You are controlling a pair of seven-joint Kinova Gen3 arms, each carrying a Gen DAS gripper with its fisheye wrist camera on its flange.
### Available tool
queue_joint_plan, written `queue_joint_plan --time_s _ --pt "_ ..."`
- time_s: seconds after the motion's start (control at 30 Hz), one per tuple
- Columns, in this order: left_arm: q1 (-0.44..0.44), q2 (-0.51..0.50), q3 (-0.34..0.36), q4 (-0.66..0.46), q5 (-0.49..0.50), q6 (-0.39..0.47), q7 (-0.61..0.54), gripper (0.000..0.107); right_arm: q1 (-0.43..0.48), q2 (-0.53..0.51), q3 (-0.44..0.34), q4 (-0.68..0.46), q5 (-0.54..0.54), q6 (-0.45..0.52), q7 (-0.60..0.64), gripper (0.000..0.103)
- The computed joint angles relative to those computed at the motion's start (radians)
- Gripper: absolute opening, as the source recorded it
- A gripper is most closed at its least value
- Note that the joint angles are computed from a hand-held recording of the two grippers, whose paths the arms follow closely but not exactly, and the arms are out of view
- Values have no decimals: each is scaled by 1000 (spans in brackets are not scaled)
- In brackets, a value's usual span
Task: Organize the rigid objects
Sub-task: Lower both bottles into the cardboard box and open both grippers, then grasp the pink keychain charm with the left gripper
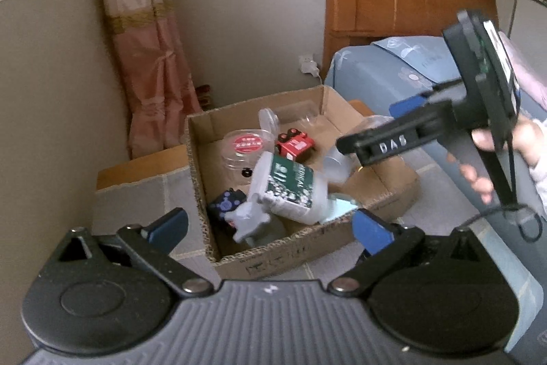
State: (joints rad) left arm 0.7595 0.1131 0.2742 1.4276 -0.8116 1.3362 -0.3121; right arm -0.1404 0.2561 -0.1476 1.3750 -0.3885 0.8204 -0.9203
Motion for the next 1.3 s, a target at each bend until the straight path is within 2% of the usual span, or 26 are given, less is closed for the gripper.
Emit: queue_joint_plan --time_s 0.27,0.47,0.7,0.9,1.03,1.13,1.3 --pt "16 -3 10 16 -14 -8 26 102 13 -78 4 61 -30 -18 47 103" --pt "50 7 20 9 -36 34 60 102 16 -147 24 136 -67 -18 86 103" --pt "111 20 31 28 -74 109 161 102 18 -234 66 256 -137 -32 130 103" --pt "108 -3 44 124 -43 56 234 102 28 -285 118 378 -255 -44 237 103" --pt "88 -17 47 170 -1 16 269 102 16 -298 124 445 -241 -72 271 103" --pt "78 -21 53 196 22 -6 297 102 -1 -297 113 489 -188 -109 246 103" --pt "61 -25 62 242 60 -75 297 102 -8 -268 114 551 -249 -171 314 103"
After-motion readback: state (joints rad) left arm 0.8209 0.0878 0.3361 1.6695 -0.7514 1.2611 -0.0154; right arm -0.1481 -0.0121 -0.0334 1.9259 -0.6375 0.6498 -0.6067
